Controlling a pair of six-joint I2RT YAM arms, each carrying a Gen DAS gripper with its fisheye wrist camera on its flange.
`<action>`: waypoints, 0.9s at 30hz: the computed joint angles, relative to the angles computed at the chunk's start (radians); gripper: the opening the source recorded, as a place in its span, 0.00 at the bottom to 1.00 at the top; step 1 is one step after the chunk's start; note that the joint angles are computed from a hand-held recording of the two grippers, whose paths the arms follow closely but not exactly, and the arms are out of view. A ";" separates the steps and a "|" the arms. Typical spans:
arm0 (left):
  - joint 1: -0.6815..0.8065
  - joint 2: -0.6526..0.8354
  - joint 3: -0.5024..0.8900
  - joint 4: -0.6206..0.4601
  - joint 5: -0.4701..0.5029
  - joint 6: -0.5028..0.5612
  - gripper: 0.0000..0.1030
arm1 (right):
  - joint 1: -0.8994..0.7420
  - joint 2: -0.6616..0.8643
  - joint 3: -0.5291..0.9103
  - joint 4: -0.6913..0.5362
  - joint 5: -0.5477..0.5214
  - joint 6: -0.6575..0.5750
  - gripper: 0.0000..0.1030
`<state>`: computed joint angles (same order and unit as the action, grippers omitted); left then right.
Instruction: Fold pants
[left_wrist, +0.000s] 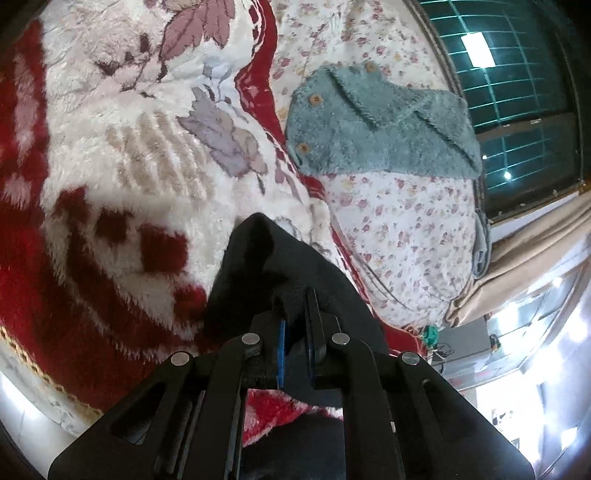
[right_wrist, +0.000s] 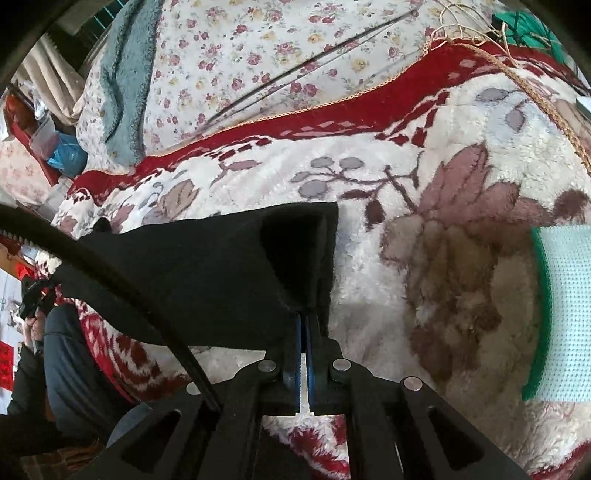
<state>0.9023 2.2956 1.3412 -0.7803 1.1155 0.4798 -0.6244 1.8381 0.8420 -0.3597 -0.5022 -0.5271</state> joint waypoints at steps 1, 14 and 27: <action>0.012 0.012 0.004 -0.024 0.014 0.028 0.07 | -0.003 0.006 0.000 0.008 0.013 0.008 0.02; 0.174 0.119 0.169 -0.435 0.319 0.132 0.61 | 0.035 -0.211 -0.097 0.143 0.150 0.149 0.02; -0.132 0.104 0.190 -0.495 0.033 0.095 0.67 | 0.474 -0.295 -0.156 0.264 0.101 0.496 0.05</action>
